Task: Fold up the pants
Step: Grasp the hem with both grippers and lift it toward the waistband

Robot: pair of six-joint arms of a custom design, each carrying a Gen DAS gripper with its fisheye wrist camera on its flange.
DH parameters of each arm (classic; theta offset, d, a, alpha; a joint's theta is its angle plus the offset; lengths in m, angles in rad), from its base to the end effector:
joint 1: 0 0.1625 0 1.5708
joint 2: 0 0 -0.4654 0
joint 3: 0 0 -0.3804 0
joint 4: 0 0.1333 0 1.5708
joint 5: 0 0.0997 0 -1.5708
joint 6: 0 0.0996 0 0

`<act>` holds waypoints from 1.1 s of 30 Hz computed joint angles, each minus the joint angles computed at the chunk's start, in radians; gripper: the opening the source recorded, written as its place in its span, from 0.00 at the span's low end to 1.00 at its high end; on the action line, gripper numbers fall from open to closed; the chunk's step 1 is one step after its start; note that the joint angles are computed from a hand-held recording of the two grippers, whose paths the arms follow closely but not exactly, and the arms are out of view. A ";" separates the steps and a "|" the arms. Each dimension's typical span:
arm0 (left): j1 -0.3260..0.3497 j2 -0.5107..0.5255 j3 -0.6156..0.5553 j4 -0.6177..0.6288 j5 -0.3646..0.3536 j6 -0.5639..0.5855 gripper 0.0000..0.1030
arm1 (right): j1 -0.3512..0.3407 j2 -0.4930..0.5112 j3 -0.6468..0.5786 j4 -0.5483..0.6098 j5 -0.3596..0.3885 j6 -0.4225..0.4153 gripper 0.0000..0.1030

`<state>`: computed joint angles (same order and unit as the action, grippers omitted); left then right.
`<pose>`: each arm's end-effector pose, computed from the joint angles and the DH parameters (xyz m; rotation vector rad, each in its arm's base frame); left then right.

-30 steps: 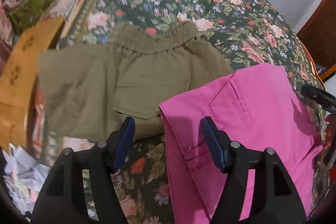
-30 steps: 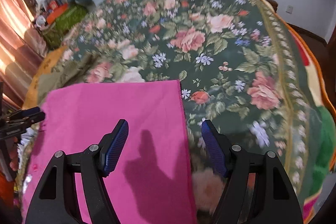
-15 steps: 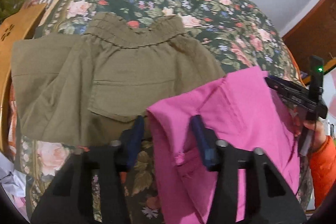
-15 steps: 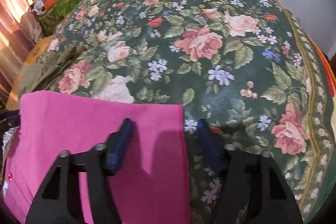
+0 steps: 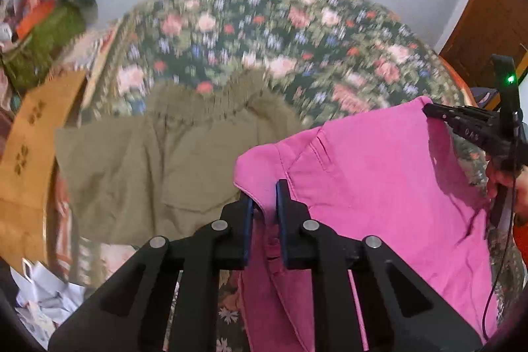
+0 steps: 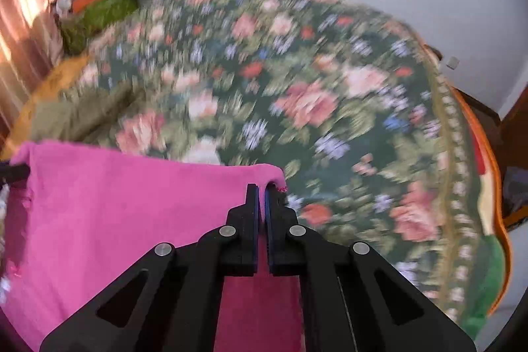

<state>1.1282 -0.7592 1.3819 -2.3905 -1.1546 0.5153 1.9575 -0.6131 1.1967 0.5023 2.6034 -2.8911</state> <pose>-0.1696 -0.7631 0.1912 1.1982 2.4300 -0.2467 0.2832 -0.5689 0.1290 -0.1545 -2.1615 0.8856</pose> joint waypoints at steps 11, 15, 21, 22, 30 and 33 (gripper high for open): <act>-0.086 -0.123 0.095 -0.097 -0.058 0.041 0.13 | 0.181 -0.116 0.054 -0.168 0.125 -0.143 0.03; -0.098 -0.178 0.154 -0.104 -0.051 0.051 0.13 | 0.250 -0.121 0.086 -0.172 0.147 -0.119 0.03; -0.106 -0.278 0.263 -0.121 -0.049 0.069 0.13 | 0.314 -0.111 0.134 -0.134 0.166 -0.017 0.03; -0.107 -0.291 0.279 -0.124 -0.046 0.073 0.13 | 0.324 -0.108 0.139 -0.123 0.167 0.005 0.03; -0.110 -0.401 0.397 -0.126 -0.043 0.084 0.14 | 0.393 -0.089 0.212 -0.065 0.174 0.215 0.03; -0.104 -0.435 0.437 -0.122 -0.041 0.088 0.15 | 0.418 -0.061 0.222 -0.002 0.171 0.318 0.03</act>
<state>1.0239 -1.1945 1.8190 -2.5128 -1.1951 0.6032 2.3760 -0.6744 1.4184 0.5000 2.7748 -2.5733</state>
